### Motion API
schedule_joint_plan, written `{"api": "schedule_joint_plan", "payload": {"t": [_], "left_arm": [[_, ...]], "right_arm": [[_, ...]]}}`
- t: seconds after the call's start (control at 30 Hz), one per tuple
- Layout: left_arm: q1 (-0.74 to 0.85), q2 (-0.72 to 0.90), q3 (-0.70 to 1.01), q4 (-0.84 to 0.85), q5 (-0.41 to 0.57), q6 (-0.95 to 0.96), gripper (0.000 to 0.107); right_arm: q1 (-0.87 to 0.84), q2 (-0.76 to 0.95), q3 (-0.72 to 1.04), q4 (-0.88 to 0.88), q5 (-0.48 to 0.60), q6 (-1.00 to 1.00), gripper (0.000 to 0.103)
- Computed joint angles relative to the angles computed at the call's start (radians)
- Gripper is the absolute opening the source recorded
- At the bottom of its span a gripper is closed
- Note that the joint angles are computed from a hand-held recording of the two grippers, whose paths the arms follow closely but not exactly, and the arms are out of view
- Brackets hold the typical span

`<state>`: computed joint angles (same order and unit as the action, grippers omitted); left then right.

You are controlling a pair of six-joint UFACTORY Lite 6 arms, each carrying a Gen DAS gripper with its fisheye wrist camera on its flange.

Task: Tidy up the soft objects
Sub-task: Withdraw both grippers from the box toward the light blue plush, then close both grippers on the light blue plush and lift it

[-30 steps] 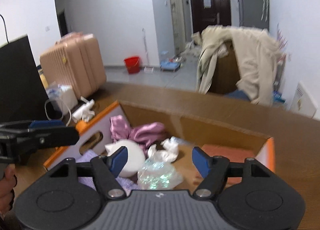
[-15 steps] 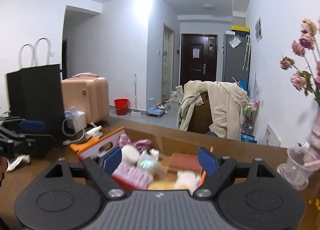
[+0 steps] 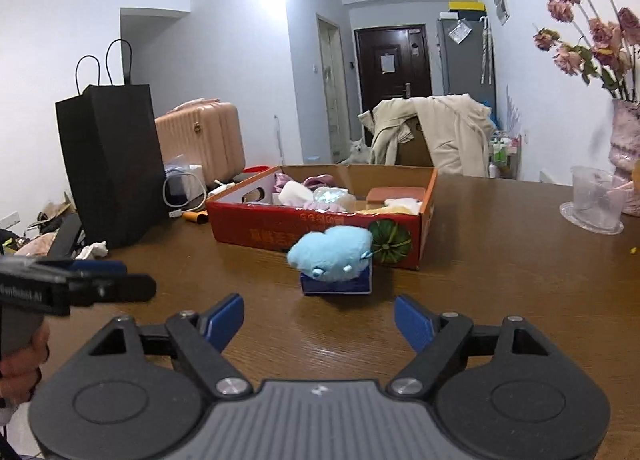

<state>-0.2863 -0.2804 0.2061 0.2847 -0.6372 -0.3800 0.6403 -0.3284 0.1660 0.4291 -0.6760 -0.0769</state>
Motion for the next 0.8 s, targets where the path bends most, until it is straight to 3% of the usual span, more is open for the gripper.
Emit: {"api": "schedule_joint_plan", "payload": {"t": [0.13, 0.47, 0.67, 0.8], "left_arm": [[-0.025, 0.091, 0.067, -0.022, -0.008, 0.002, 0.103], [-0.004, 0.56, 0.504, 0.132, -0.027, -0.127, 0.079], [0.063, 0.83, 0.848, 0.443, 0.019, -0.446, 0.072], [0.107, 0.994, 1.047, 0.681, 0.006, -0.707, 0.058]], "right_arm": [[-0.063, 0.038, 0.024, -0.113, 0.001, 0.089, 0.077], [-0.224, 0.402, 0.316, -0.336, -0.003, 0.252, 0.065], [-0.311, 0.626, 0.533, -0.53, -0.021, 0.417, 0.058], [-0.349, 0.764, 0.669, -0.634, -0.036, 0.537, 0.054]]}}
